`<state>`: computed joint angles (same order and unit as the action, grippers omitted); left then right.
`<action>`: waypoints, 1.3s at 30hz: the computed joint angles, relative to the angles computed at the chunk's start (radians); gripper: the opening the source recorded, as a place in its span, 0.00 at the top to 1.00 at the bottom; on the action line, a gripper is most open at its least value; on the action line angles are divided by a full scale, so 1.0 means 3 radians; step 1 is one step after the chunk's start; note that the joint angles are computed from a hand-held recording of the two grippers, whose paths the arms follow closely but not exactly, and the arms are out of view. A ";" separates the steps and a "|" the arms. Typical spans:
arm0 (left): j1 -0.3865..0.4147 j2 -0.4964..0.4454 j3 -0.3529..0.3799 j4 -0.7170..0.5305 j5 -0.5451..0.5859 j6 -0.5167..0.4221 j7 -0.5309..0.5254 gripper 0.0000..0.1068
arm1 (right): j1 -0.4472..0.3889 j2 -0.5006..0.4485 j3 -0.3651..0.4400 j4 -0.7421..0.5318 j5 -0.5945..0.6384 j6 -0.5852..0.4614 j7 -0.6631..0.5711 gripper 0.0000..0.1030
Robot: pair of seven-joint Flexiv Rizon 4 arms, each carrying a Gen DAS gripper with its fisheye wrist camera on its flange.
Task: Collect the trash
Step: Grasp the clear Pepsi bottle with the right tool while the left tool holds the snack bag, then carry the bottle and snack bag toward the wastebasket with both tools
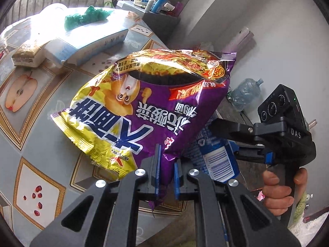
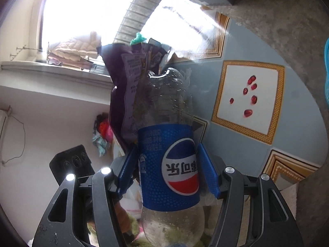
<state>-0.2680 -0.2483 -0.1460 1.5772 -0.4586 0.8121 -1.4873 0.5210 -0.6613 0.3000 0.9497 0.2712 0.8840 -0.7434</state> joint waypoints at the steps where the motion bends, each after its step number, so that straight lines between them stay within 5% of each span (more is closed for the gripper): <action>1: -0.0001 -0.0004 0.0000 -0.0006 0.0004 -0.0002 -0.0006 0.91 | -0.0013 0.0001 0.0003 -0.0018 -0.0006 -0.0046 -0.0018 0.43; 13: -0.0012 -0.0033 -0.0004 -0.0051 0.0065 -0.0018 0.0014 0.91 | 0.0029 0.0016 0.0000 -0.0042 -0.0006 -0.0173 -0.0010 0.43; 39: -0.0105 0.0052 -0.0009 -0.0245 0.0286 0.0035 -0.0042 0.91 | -0.0130 0.0382 0.0095 0.0762 0.0163 0.0739 0.0020 0.47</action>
<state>-0.2996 -0.2328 -0.1486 1.5036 -0.3728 0.8227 -1.4999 0.4819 -0.5468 0.3286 1.1783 0.3200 1.1058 -0.7376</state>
